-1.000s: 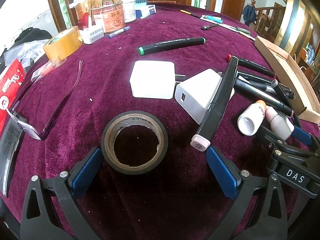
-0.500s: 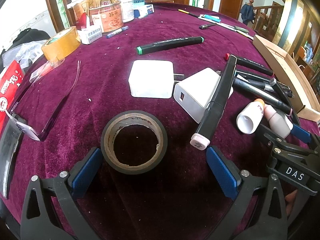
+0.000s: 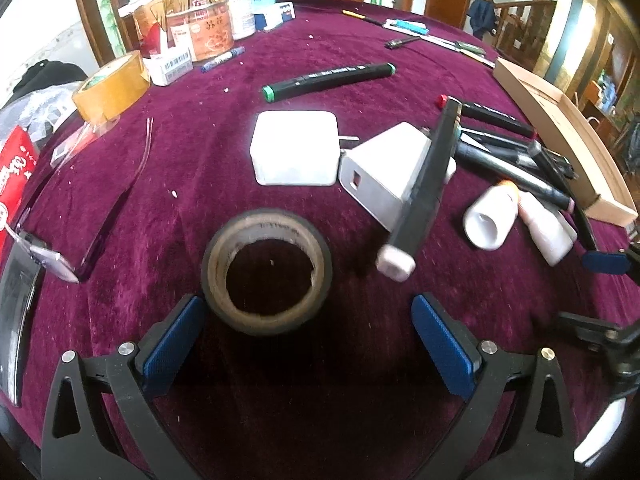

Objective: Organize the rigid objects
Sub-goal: 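Lower the left gripper onto the white square charger and close it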

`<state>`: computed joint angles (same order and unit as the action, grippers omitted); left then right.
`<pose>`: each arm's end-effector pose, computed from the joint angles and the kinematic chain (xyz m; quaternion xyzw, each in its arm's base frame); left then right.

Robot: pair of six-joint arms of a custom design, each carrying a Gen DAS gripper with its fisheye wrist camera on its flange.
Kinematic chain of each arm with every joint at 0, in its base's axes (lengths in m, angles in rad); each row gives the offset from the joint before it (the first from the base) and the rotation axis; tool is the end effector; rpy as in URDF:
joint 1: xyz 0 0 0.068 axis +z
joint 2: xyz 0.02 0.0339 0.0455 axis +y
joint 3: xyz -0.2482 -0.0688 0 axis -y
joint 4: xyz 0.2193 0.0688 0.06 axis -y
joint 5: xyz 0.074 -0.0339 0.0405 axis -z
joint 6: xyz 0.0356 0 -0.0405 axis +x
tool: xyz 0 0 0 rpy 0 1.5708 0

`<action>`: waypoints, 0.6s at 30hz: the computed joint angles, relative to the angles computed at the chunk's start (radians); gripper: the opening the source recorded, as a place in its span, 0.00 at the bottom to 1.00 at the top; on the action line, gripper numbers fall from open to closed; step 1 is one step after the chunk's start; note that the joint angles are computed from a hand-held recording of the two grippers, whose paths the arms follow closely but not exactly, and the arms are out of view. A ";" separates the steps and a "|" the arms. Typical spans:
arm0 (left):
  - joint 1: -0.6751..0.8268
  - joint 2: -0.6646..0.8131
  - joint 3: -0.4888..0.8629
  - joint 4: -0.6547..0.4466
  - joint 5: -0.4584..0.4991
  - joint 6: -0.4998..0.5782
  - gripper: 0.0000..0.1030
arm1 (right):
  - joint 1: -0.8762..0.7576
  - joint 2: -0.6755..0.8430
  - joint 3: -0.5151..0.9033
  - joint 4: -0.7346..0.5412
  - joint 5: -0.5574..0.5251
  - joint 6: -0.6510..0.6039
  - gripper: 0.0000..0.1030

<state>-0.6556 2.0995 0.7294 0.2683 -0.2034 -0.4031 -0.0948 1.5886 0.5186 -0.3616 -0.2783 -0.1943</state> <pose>0.2397 -0.1753 0.0278 0.0984 0.9629 -0.0315 0.2494 0.1974 -0.0089 0.0909 -0.0588 0.9862 0.1270 0.0881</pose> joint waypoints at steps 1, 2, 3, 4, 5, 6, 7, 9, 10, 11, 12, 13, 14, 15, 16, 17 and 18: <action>-0.008 -0.015 -0.009 -0.016 0.001 0.001 1.00 | -0.042 -0.070 -0.040 -0.015 -0.014 -0.060 0.93; -0.016 -0.033 -0.023 -0.022 0.003 -0.001 0.95 | -0.080 -0.123 -0.041 -0.062 -0.025 -0.131 0.91; -0.021 -0.058 -0.042 -0.021 0.015 -0.003 0.91 | -0.124 -0.194 -0.057 -0.100 -0.044 -0.196 0.86; -0.024 -0.093 -0.061 -0.030 0.028 -0.012 0.89 | -0.126 -0.242 -0.082 -0.099 -0.045 -0.225 0.83; -0.024 -0.134 -0.079 -0.039 0.043 -0.021 0.88 | -0.079 -0.240 -0.101 -0.005 -0.029 -0.198 0.83; -0.020 -0.170 -0.085 -0.056 0.062 -0.023 0.88 | -0.083 -0.265 -0.085 -0.040 -0.023 -0.190 0.83; -0.016 -0.210 -0.076 -0.090 0.076 -0.015 0.88 | -0.130 -0.263 -0.063 -0.064 -0.068 -0.238 0.83; -0.016 -0.245 -0.041 -0.145 0.065 0.002 0.86 | -0.161 -0.285 -0.057 -0.066 -0.107 -0.268 0.83; -0.015 -0.252 -0.011 -0.177 0.055 0.014 0.84 | -0.147 -0.283 -0.054 -0.048 -0.097 -0.260 0.83; -0.009 -0.251 0.034 -0.219 0.048 0.027 0.74 | -0.137 -0.292 -0.068 -0.020 -0.095 -0.260 0.83; 0.000 -0.247 0.057 -0.235 0.049 0.034 0.65 | -0.153 -0.283 -0.051 -0.032 -0.107 -0.273 0.83; 0.021 -0.233 0.101 -0.265 0.053 0.046 0.65 | -0.188 -0.291 -0.047 -0.043 -0.125 -0.310 0.83; 0.044 -0.213 0.141 -0.292 0.065 0.054 0.65 | -0.206 -0.294 -0.030 -0.072 -0.135 -0.323 0.83; 0.074 -0.186 0.193 -0.334 0.086 0.045 0.65 | -0.242 -0.283 -0.020 -0.081 -0.153 -0.359 0.83; 0.096 -0.176 0.219 -0.354 0.107 0.031 0.65 | -0.267 -0.278 -0.011 -0.089 -0.158 -0.364 0.83; 0.143 -0.150 0.262 -0.377 0.164 0.007 0.65 | -0.284 -0.273 -0.011 -0.079 -0.167 -0.363 0.83; 0.173 -0.125 0.300 -0.403 0.196 -0.012 0.65 | -0.316 -0.265 0.003 -0.103 -0.179 -0.393 0.83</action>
<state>-0.4827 1.9745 1.0296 -0.1346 -0.0073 -0.4148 -0.4108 1.3231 0.5216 -0.4648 -0.4577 -0.5871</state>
